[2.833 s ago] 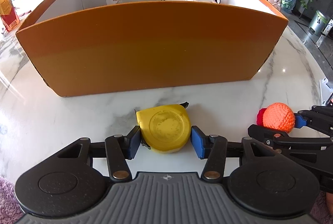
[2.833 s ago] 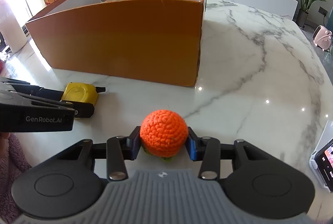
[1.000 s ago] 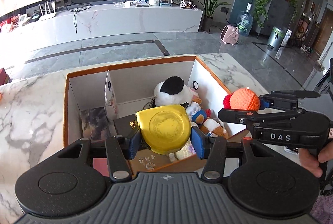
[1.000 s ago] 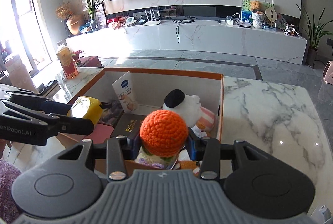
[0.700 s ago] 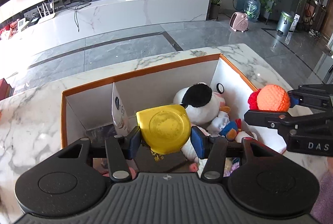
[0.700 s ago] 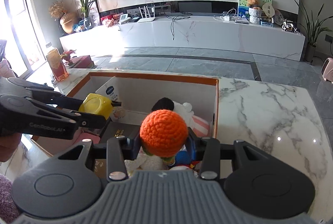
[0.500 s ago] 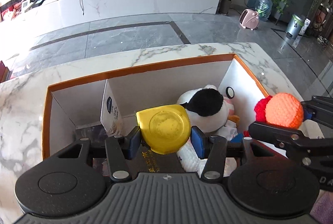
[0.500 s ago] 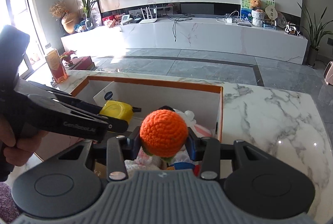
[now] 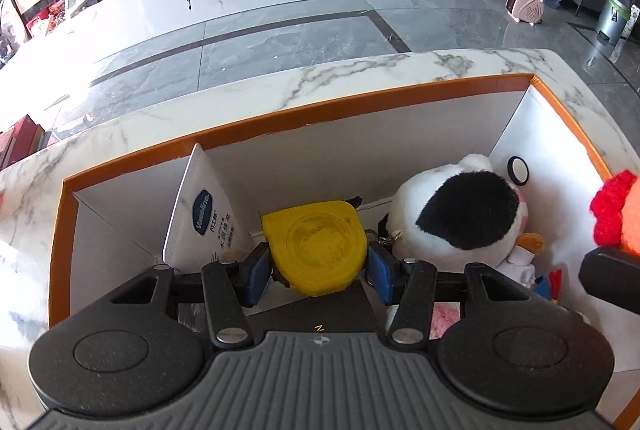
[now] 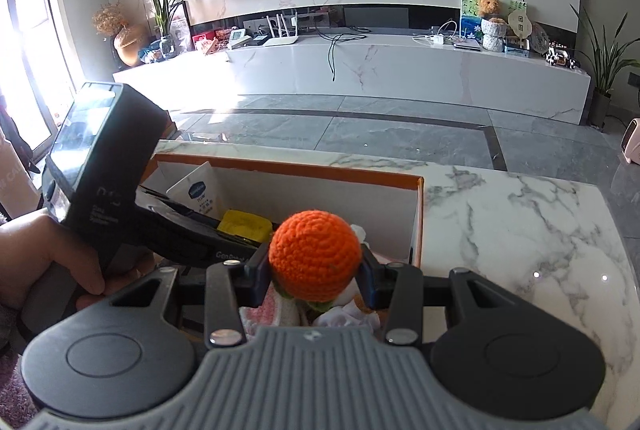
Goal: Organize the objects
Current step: 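Carry the tape measure into the box with the left tool while the right tool carries the orange ball, then release the tape measure in the box with the left tool while the right tool lowers the orange ball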
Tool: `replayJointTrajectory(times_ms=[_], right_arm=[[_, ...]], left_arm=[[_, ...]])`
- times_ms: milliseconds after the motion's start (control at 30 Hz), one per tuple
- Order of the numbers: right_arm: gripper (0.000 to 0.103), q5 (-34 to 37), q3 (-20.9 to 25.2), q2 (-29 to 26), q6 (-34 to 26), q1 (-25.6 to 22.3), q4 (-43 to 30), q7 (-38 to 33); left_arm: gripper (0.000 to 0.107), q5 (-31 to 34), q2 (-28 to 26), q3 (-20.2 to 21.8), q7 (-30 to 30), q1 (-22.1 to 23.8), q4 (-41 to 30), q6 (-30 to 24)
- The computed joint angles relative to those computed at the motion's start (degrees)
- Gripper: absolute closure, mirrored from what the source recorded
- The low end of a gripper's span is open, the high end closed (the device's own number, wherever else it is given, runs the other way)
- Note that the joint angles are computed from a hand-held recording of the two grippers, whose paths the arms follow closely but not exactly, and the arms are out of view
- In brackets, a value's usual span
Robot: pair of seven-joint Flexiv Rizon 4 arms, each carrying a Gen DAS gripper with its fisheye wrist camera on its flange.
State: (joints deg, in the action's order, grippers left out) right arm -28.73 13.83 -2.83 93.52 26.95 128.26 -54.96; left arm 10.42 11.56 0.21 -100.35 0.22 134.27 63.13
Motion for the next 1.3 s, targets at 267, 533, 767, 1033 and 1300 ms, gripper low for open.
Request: replayJointTrajectory(times_ms=[267, 533, 767, 1033, 1300], right_arm=[[0.058, 3.02, 0.97, -0.08, -1.49, -0.21, -0.62, -2.35], [0.058, 3.47, 0.84, 0.05, -1.94, 0.09, -0.81, -2.86], [0.058, 2.16, 0.5, -0.19, 0.73, 0.67, -1.53, -1.95], [0.058, 21.2, 9.65, -4.9, -8.7, 0.33, -12.34, -18.22], [0.058, 17.7, 5.06, -11.62, -18.84, 6.84, -19.95, -18.46]], left_arm=[[0.045, -1.06, -1.4, 0.25, 0.34, -0.23, -2.15, -4.87], [0.047, -5.27, 3.2, 2.34, 3.13, -1.24, 0.86, -2.56], [0.054, -11.72, 13.19, 4.7, 7.26, -1.34, 6.21, -0.17], [0.054, -9.81, 18.83, 4.21, 7.15, 3.71, 8.19, 0.67], [0.054, -10.58, 21.6, 5.51, 8.21, 5.53, 11.13, 1.07]])
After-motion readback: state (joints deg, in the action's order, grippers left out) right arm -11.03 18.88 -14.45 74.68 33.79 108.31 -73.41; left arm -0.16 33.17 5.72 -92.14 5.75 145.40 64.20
